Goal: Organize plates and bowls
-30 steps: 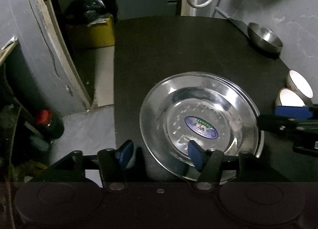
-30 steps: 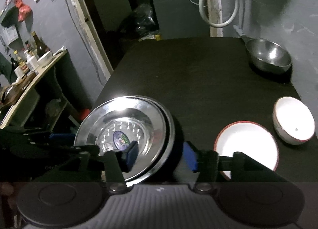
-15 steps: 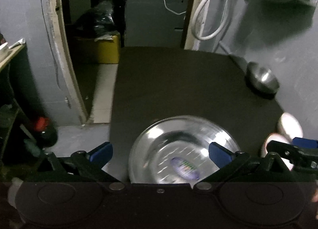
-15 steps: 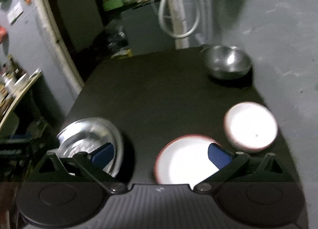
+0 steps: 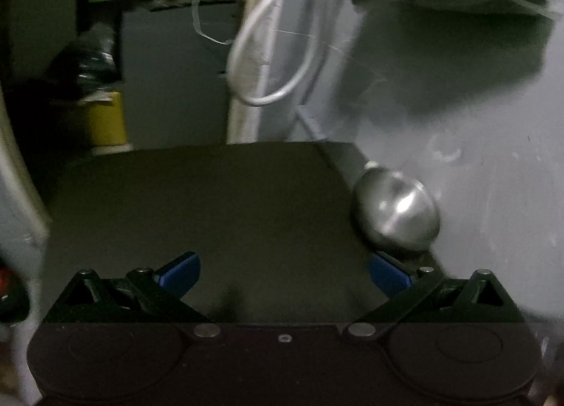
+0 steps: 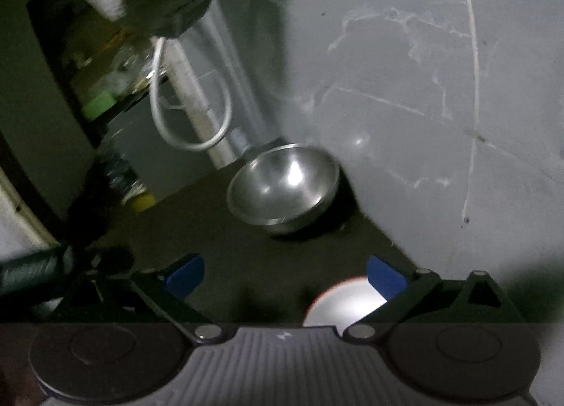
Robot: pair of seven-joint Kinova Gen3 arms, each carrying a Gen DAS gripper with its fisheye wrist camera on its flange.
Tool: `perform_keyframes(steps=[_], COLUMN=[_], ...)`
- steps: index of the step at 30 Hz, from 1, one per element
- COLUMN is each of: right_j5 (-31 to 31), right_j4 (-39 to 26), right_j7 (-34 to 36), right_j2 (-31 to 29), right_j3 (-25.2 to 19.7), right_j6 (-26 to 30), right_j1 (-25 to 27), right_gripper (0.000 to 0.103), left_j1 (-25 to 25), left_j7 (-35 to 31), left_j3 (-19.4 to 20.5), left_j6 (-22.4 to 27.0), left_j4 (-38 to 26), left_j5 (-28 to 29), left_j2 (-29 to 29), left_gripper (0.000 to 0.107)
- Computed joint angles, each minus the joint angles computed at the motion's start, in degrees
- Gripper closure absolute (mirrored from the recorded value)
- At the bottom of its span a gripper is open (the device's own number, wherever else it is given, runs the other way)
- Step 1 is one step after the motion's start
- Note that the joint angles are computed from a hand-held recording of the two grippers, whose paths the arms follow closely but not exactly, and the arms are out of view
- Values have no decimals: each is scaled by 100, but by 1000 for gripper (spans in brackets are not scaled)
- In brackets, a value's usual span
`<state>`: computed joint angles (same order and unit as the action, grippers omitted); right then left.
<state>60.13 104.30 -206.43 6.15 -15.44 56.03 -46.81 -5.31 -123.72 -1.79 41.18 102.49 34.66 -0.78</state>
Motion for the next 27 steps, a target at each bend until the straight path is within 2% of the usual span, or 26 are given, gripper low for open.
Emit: perform_keyframes(steps=[3, 6, 9, 12, 16, 18, 20, 24, 27], right_j5=[251, 271, 282, 182, 34, 38, -72, -243, -422], right_j4=[-52, -133, -122, -239, -349, -354, -453, -551, -614], right_j7=[-375, -580, -793, -609, -377, -355, -142, 189, 469], right_j2=[189, 357, 413, 527, 612, 615, 671, 708, 732], right_j3=[112, 236, 342, 413, 521, 571, 599, 676, 723], right_j6=[98, 112, -1, -78, -243, -315, -294, -397, -473], right_j1=[19, 55, 95, 143, 205, 205, 227, 280, 328], right_gripper=[6, 10, 13, 20, 28, 32, 37, 45, 56], left_j1=[135, 36, 130, 347, 521, 423, 358, 272, 214], left_j7=[241, 375, 724, 1211, 1513, 1485, 1441, 1079, 817], left_j3=[244, 504, 689, 727, 766, 882, 949, 1051, 1108], left_j6=[7, 203, 253, 374, 550, 542, 636, 604, 641], left_j4=[-668, -1199, -1608, -2009, -2276, -2245, -2271, -2197, -2181], left_j5=[-73, 192, -27, -600, -1175, -1153, -1127, -1096, -1021], left_j2=[695, 1303, 1735, 2046, 2240, 2255, 2302, 2306, 2299], left_gripper=[5, 5, 5, 9, 30, 38, 57, 66, 79])
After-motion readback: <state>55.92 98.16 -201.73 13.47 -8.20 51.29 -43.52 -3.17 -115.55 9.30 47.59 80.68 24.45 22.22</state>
